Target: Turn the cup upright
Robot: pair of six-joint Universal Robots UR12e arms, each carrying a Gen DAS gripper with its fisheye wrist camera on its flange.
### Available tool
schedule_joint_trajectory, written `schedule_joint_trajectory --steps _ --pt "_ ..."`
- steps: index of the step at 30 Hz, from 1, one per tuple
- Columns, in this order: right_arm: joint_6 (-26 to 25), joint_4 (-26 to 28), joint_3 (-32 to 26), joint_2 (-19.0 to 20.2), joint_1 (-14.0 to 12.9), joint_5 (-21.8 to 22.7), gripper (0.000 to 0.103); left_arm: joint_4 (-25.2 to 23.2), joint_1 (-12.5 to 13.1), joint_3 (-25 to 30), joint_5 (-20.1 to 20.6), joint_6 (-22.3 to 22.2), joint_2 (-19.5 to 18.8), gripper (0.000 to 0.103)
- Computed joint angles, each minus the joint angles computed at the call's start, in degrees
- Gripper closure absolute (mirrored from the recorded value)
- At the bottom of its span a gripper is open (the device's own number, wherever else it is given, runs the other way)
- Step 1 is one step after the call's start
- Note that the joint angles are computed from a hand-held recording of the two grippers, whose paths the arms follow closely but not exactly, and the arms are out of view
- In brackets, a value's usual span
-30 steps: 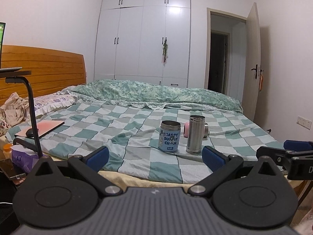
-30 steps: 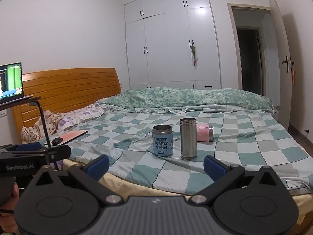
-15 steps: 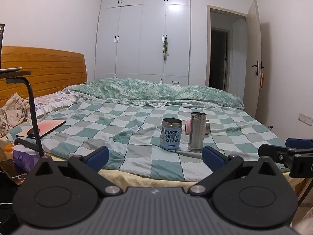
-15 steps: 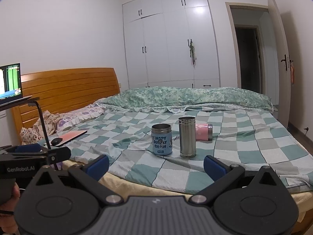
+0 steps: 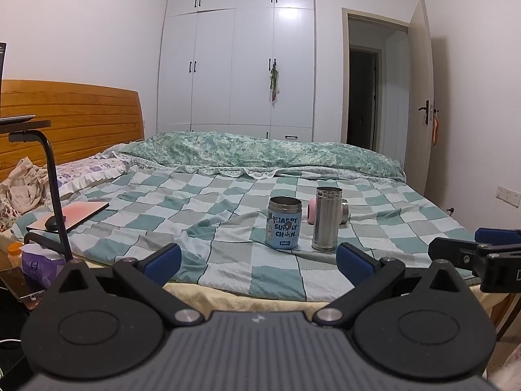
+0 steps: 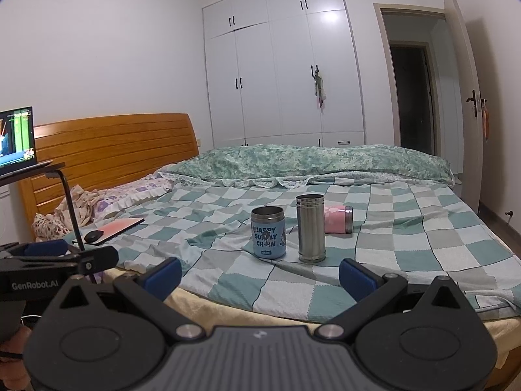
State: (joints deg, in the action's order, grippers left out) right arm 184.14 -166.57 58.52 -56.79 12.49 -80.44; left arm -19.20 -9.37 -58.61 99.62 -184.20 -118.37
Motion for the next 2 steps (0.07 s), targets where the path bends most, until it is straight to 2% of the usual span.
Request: schedule_joint_trajectory --steps 2 --pt "0.0 0.0 0.0 0.0 0.0 0.0 0.000 0.2 0.3 -0.3 -1.4 0.3 0.2 0.000"
